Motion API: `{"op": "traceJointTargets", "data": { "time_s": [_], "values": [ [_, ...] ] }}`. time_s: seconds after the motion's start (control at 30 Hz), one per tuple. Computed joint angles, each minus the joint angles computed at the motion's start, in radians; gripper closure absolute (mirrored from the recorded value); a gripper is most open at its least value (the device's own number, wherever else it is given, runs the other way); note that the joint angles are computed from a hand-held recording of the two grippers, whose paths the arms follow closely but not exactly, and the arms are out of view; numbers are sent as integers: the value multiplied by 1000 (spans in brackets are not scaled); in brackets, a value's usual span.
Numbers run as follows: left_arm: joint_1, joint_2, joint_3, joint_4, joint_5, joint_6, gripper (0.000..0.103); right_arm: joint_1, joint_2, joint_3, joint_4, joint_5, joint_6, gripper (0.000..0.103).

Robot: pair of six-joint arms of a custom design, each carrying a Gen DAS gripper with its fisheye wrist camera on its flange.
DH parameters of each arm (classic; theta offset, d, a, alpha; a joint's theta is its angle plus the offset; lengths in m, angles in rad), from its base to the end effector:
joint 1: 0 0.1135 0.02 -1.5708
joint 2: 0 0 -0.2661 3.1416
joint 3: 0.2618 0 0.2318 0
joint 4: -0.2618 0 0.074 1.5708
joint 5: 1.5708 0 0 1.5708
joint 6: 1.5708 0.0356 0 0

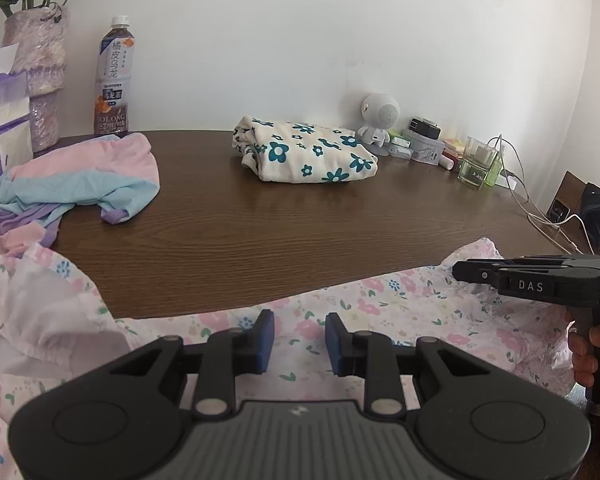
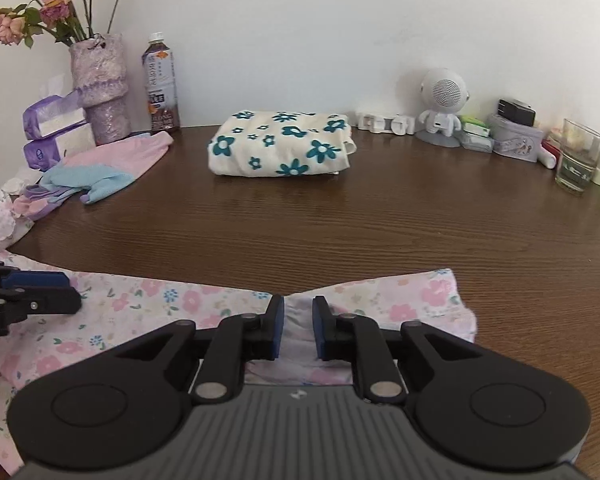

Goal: Fold clothes
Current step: 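Pinch the dress edge with the right gripper and smooth it flat, then move both open grippers to the dress end beside the pastel cloth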

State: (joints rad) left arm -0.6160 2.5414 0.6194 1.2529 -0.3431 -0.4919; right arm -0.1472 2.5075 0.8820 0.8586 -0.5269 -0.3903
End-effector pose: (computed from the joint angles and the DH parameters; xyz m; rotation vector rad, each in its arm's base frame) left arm 0.2544 -0.1654 -0.0338 -0.0477 2.2040 -0.2358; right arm 0.3562 -0.0347 -0.0284 -0.5216 2.1720 0.3266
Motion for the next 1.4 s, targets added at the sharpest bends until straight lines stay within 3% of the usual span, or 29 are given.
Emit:
{"op": "traceJointTargets", "data": {
  "time_s": [0.33,0.5,0.7,0.77,0.83,0.93,1.07,1.13,1.2,1.4],
  "values": [
    [7,12,-6,28,10,-2,77,-89,39,66,-8,28,48,85],
    [2,12,-5,26,3,0,77,-113,40,55,26,39,75,78],
    [0,11,-4,22,0,3,76,-194,-26,-174,287,-165,112,76],
    [0,12,-4,21,-1,3,76,-187,-44,-234,277,-226,41,69],
    [1,12,-3,22,0,3,76,-170,-62,-283,245,-271,-42,68],
    [4,22,-13,54,5,-22,76,-98,-53,-321,261,-196,-115,68],
    [-40,11,-59,132,-50,-9,75,-76,-52,-331,262,-159,-122,68],
    [-81,-6,-79,155,-79,25,68,-76,-50,-332,254,-146,-125,68],
    [-107,-16,-78,127,-86,30,58,-76,-44,-328,246,-135,-135,68],
    [-138,-7,-64,55,-78,7,59,-66,-33,-328,260,-96,-135,68]
  ]
}}
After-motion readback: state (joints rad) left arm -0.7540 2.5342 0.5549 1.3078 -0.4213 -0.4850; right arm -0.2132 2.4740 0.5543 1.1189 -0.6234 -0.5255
